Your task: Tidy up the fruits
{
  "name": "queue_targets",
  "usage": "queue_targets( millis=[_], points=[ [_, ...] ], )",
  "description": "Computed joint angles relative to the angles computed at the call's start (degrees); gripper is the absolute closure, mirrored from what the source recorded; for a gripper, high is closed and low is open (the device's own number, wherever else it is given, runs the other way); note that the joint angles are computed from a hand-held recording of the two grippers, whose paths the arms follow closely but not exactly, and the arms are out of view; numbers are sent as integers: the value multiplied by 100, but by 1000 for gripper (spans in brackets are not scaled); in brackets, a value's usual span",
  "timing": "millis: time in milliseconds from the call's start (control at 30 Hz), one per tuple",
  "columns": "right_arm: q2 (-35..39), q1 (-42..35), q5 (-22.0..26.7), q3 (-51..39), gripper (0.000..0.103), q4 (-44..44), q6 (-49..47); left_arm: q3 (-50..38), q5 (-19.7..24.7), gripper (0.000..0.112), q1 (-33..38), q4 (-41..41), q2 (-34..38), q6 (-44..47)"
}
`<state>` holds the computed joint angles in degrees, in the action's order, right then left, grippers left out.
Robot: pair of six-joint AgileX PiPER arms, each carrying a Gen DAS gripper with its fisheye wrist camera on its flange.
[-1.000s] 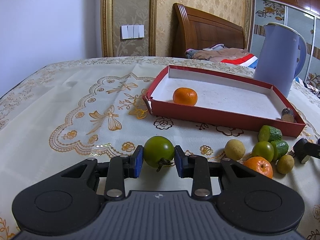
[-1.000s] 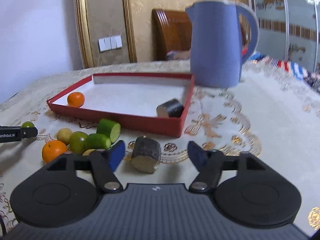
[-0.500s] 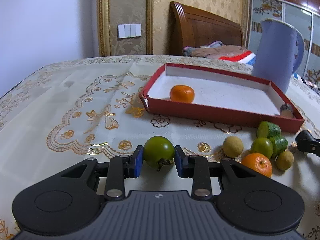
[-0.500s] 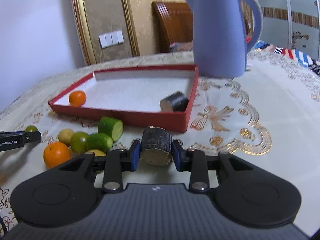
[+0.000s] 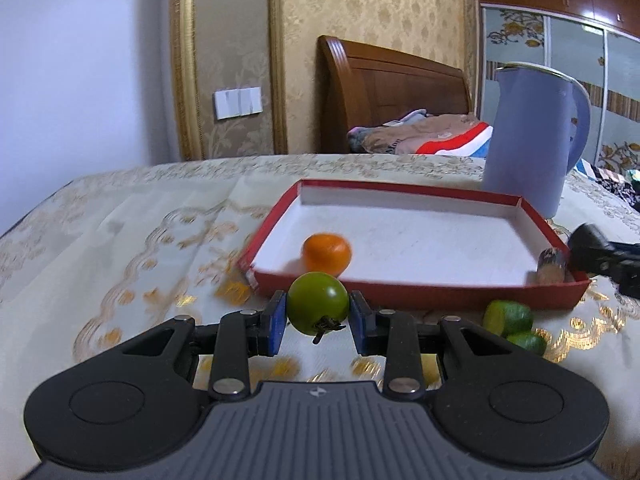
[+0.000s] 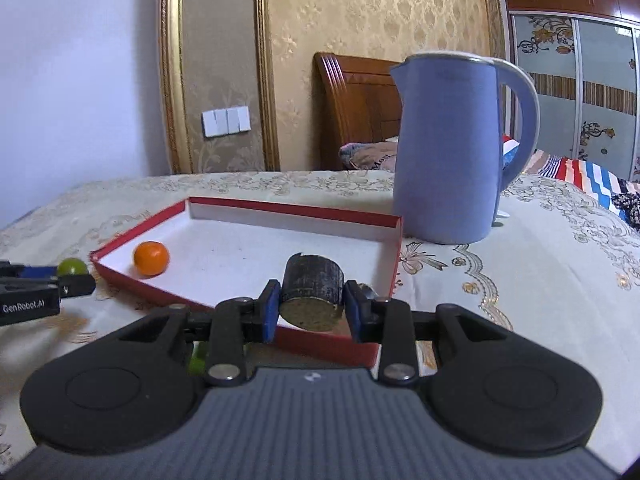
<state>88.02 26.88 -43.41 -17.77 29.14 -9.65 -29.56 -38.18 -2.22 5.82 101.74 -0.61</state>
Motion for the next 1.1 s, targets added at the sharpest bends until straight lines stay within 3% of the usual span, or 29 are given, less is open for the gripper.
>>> queue_targets(
  millis=[233,400,533,833,1100],
  points=[
    [545,-234,329,-807,71,213,-546,-1108,711,80,-550,-714,443,381],
    [975,-499,699,-1406,71,16,-436,-1696,911,80,-769,-1209,843,713],
    [1434,-489,913,-1951,71,338,-899,-2089,1109,80,-874,-1483,1131,942],
    [1941,-593,1458,-2576,71,676,-1254,-2505,909,80,-1100,-2380,1520,1774],
    [2011,-599,1404,-2602,71,670,-1232,-3018,995,80,-1279,-2782,1856,2277]
  ],
)
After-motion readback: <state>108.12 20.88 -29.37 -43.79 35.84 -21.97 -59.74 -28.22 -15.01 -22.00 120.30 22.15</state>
